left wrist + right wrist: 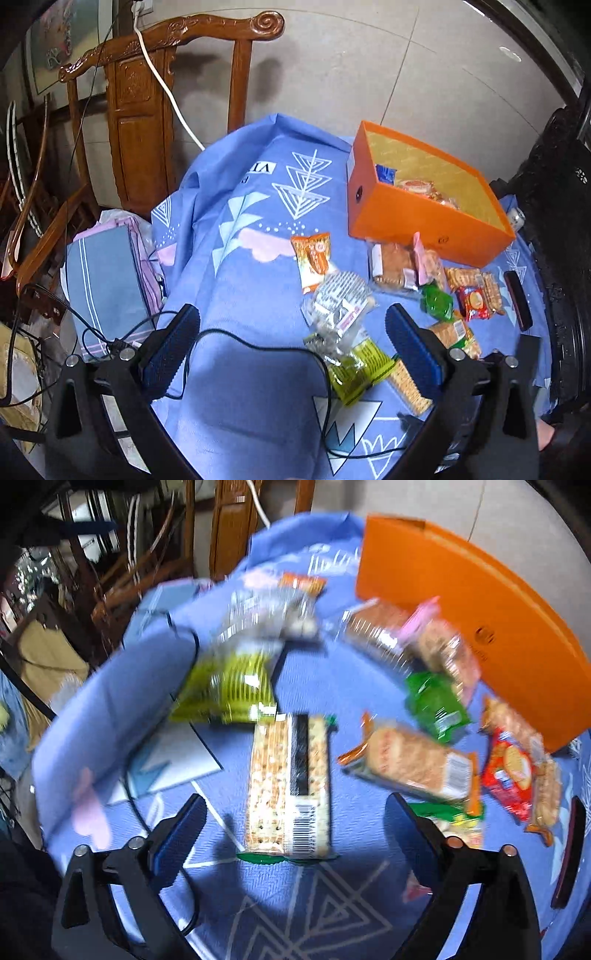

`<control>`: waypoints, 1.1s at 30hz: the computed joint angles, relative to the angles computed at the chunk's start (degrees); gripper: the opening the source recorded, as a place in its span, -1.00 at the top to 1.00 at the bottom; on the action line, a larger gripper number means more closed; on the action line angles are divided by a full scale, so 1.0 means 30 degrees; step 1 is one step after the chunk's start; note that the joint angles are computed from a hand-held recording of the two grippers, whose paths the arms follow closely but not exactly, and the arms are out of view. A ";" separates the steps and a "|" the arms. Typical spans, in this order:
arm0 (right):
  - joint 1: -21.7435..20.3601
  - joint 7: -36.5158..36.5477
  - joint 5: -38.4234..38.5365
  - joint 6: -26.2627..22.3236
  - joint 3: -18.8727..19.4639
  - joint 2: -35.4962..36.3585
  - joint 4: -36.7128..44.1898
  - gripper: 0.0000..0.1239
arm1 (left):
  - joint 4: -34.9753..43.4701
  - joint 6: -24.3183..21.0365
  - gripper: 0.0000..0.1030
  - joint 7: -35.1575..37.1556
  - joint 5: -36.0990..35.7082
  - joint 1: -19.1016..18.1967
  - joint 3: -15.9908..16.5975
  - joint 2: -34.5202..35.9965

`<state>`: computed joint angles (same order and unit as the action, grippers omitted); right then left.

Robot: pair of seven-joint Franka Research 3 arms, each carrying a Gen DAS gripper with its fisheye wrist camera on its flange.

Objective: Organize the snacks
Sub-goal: 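Grasp long cracker pack with right gripper while left grasps clear printed snack bag, then carry cracker pack and clear bag over the orange box and release them inside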

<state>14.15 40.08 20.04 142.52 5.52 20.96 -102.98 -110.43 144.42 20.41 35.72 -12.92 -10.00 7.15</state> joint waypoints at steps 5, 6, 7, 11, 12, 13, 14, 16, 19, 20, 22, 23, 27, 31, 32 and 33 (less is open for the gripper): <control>0.0036 0.0031 -0.0031 0.0632 0.0122 0.0072 -0.0582 0.00 | 0.0363 0.0134 -0.92 0.1454 0.0316 -0.0193 -0.0126 0.0694; -0.0083 -0.0236 0.0245 0.0680 0.0229 -0.0057 -0.0699 0.24 | 0.0585 0.0453 -0.92 0.2112 0.0408 -0.0224 -0.0146 0.1033; 0.0007 -0.0122 0.0105 0.0763 0.0128 -0.0120 -0.0726 0.24 | 0.0821 0.0755 -0.92 0.2763 0.0467 -0.0256 -0.0138 0.1374; -0.0163 0.0343 0.0115 0.0298 -0.0140 -0.0344 -0.0769 0.25 | 0.2542 0.1591 -0.92 0.6366 -0.0127 -0.0296 -0.0177 0.3402; -0.0334 0.0407 0.0362 0.0091 -0.0156 -0.0513 -0.0847 0.25 | 0.3036 0.1593 -0.92 0.7179 -0.0406 -0.0329 -0.0144 0.3926; -0.0498 0.0392 0.0584 0.0000 -0.0183 -0.0711 -0.1000 0.25 | 0.3461 0.1665 -0.92 0.7937 -0.0728 -0.0337 -0.0117 0.4425; -0.0618 0.0500 0.0795 0.0042 -0.0238 -0.0941 -0.1161 0.25 | 0.3963 0.1739 -0.92 0.8671 -0.1035 -0.0336 -0.0070 0.5029; -0.0746 0.0825 0.0900 0.0050 -0.0407 -0.1277 -0.1331 0.24 | 0.4957 0.1441 -0.91 0.9084 -0.1034 -0.0669 0.0432 0.6106; -0.0833 0.1509 0.0830 0.0278 -0.0653 -0.1893 -0.1836 0.24 | 0.6157 0.1330 -0.91 1.0372 -0.2972 -0.0149 0.0239 0.7469; -0.0846 0.1728 0.0776 0.0301 -0.0704 -0.1984 -0.1875 0.24 | 0.6451 0.1514 -0.91 1.0777 -0.3681 0.0111 0.0095 0.7838; -0.0878 0.2188 0.0716 0.0417 -0.0788 -0.2194 -0.1999 0.24 | 0.6735 0.1749 -0.91 1.1441 -0.4494 0.0295 0.0015 0.8233; -0.0923 0.2323 0.0761 0.0385 -0.0791 -0.2256 -0.2011 0.24 | 0.6894 0.1737 -0.90 1.1827 -0.4849 0.0369 -0.0040 0.8415; -0.1011 0.2462 0.0805 0.0246 -0.0741 -0.2180 -0.1749 0.24 | 0.7577 0.1120 -0.65 1.3588 -0.6118 0.0601 -0.0398 0.9171; -0.1009 0.2566 0.0684 0.0047 -0.0715 -0.2006 -0.1460 0.24 | 0.7362 0.1511 -0.19 1.4603 -0.6751 0.0530 -0.0425 0.9298; -0.0916 0.2715 0.0576 0.0067 -0.0693 -0.1809 -0.1247 0.24 | 0.7150 0.1794 -0.14 1.4649 -0.6901 0.0527 -0.0423 0.9192; -0.0873 0.2802 0.0496 0.0059 -0.0686 -0.1681 -0.1089 0.24 | 0.6906 0.2144 -0.11 1.4668 -0.7028 0.0523 -0.0428 0.9066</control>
<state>11.53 48.48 21.53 142.70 3.47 15.92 -106.25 -89.71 150.85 64.41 14.64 -11.35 -11.28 34.34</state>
